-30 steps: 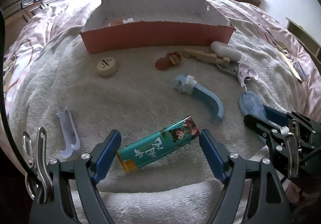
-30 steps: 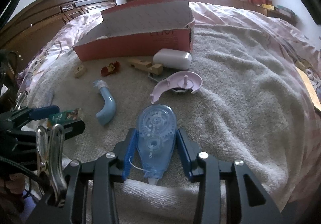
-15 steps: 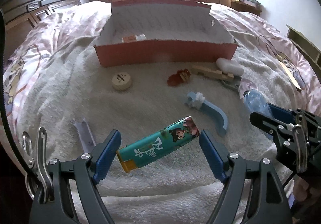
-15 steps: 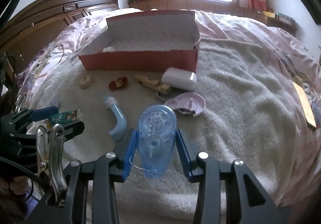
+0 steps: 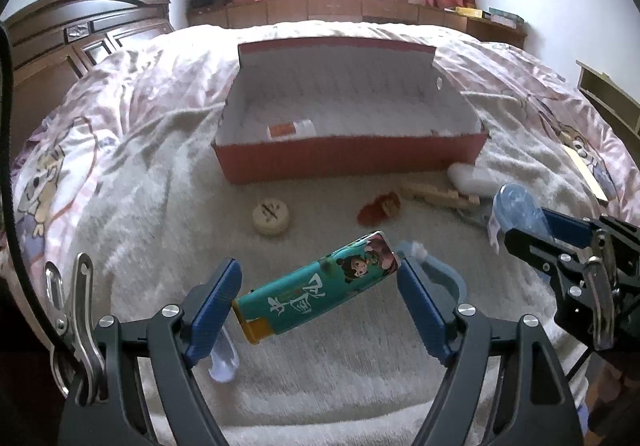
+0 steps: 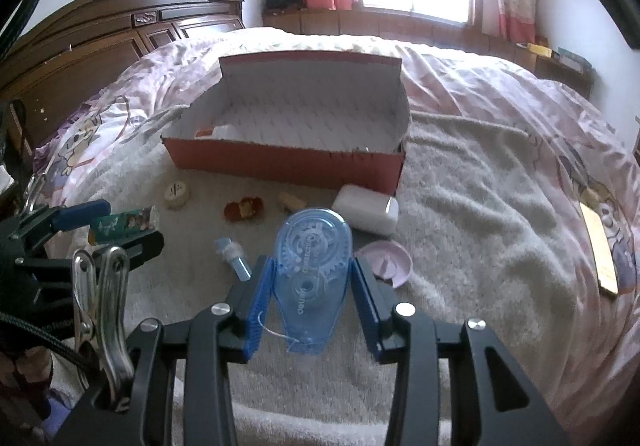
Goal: Organize rigid objects
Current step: 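Carry the snack bar and tape dispenser over the open box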
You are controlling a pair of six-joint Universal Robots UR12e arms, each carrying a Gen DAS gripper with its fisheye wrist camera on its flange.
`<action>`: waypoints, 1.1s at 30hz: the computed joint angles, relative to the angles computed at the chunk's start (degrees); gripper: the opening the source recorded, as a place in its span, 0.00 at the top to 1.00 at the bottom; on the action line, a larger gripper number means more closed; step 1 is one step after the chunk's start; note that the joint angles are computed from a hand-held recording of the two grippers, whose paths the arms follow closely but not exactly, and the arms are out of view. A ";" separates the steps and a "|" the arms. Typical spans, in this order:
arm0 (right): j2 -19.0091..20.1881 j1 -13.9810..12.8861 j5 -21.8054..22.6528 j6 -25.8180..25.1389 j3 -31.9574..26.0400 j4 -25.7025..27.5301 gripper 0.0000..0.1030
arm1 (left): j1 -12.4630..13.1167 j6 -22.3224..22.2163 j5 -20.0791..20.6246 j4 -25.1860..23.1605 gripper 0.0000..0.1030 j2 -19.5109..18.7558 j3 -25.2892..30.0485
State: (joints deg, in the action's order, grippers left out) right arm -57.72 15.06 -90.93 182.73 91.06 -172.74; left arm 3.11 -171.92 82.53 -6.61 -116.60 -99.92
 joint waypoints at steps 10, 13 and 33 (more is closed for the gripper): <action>1.23 0.05 -0.32 -1.94 -3.78 1.02 0.60 | 0.07 0.35 -0.17 -0.46 0.21 -1.10 3.39; 1.82 0.03 -0.29 -2.42 -5.41 1.61 0.60 | 0.08 0.32 -0.35 -0.96 0.21 -1.60 4.96; 8.21 -0.81 -0.36 -3.26 -18.54 7.45 0.60 | -0.41 0.99 1.80 -7.68 0.21 -8.26 17.82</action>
State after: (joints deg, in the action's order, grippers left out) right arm -49.51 14.25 -91.29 179.47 72.52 -165.29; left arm 2.69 -170.93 84.34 -14.29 -124.86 -82.10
